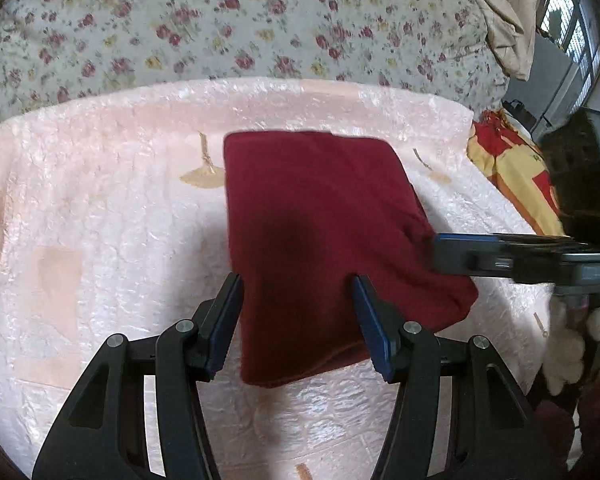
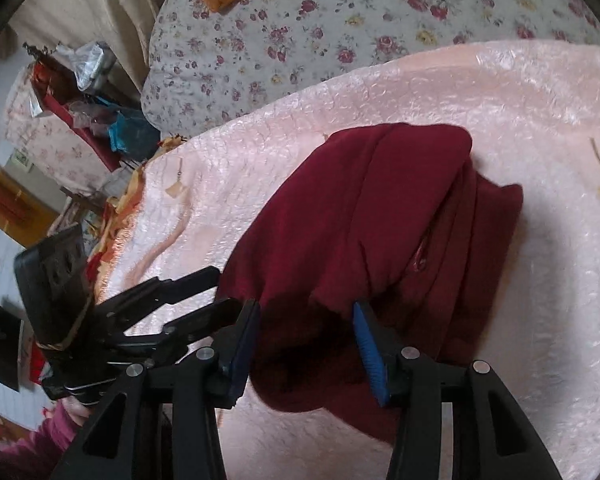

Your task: Fold small clothes

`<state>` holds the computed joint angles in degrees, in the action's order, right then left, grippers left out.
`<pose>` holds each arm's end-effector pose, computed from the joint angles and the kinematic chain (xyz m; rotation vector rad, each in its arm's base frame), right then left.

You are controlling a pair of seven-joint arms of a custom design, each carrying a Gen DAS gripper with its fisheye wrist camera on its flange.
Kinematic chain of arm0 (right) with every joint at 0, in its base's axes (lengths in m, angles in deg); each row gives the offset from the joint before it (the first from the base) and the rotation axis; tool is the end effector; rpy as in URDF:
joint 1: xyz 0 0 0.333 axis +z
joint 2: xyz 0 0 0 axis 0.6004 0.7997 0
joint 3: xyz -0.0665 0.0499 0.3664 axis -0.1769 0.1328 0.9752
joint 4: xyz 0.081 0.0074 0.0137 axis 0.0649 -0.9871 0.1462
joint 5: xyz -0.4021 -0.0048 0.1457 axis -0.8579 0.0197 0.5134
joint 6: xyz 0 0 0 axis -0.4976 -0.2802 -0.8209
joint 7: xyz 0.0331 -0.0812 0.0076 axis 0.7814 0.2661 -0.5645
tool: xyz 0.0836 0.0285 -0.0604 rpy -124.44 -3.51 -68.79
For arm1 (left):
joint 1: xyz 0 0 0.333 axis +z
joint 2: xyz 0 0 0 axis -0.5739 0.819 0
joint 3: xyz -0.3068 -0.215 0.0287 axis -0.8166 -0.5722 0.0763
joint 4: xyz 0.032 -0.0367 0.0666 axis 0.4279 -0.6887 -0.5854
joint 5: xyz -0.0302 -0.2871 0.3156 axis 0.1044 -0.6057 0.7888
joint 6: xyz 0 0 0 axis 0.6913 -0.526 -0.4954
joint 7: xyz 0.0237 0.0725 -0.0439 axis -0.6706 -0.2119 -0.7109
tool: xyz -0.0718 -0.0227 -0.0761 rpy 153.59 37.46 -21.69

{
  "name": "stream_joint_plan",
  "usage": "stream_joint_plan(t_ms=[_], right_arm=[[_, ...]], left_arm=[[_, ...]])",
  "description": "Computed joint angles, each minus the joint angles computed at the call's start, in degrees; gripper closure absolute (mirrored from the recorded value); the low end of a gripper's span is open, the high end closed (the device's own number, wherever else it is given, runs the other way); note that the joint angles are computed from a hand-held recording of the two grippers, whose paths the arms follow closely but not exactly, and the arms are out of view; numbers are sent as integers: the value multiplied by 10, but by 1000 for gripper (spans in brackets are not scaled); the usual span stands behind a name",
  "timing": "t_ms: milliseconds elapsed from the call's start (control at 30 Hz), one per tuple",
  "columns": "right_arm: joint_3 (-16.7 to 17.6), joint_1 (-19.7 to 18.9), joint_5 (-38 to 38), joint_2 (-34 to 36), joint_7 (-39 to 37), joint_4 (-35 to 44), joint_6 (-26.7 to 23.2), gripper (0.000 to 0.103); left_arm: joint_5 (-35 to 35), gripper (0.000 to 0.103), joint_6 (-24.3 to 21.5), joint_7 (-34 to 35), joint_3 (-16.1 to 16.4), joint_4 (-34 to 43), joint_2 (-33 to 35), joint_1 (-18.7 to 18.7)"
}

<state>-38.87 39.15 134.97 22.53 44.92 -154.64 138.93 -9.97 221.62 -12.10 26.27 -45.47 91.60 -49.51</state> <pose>0.6611 0.0889 0.5039 -1.9508 1.3237 0.3196 0.5953 -0.2713 0.5138 -1.8525 1.9787 -0.8736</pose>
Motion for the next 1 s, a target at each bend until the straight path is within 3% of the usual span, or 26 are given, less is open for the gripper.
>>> stream_joint_plan(t_ms=[133, 233, 267, 333, 467, 600, 667, 733, 800, 833, 867, 900, 933, 1000], right_arm=[[-3, -7, 38, -23, -55, -13, -39, 57], [-1, 14, -5, -17, -56, -23, 0, 60], [0, 15, -5, -15, -60, -26, 10, 79], [-2, 14, -7, -14, -62, -30, 18, 89], [-13, 8, -29, -47, -103, -57, 34, 94], [-17, 12, -73, -33, -74, -76, 40, 95], [-15, 10, -56, -36, -81, -86, 48, 96], [-18, 2, -21, -42, -94, -82, 39, 96], [-22, -3, 9, -52, -113, -82, 47, 86], [-24, -5, 27, -55, -123, -80, 56, 57], [-26, -5, 38, -55, -126, -78, 63, 21], [-27, -5, 50, -50, -123, -73, 76, 8], [-28, -5, 53, -42, -114, -65, 83, 3], [-27, -9, 53, -8, -75, -33, 76, 3]], left_arm=[[26, 47, -6, -33, 9, 2, 0, 1], [10, 47, -6, -38, 7, 4, 4, 5], [9, 47, -9, -40, 7, 6, 3, 5], [0, 47, -6, -30, 4, 5, 0, 7], [-7, 47, -2, -11, -1, 13, 12, 4], [-16, 45, -27, -12, 1, 37, 48, -7], [13, 42, -20, -38, 16, 36, 53, -21], [-30, 42, -8, -3, 3, 30, 51, -5], [-95, 42, 3, 44, -14, 25, 46, 15], [-121, 42, 9, 62, -19, 23, 45, 21], [-167, 41, 19, 94, -31, 20, 43, 34], [-230, 39, 31, 137, -49, 19, 43, 52], [-263, 34, 34, 160, -54, 21, 45, 58], [-341, 31, 31, 212, -68, 31, 53, 73]])
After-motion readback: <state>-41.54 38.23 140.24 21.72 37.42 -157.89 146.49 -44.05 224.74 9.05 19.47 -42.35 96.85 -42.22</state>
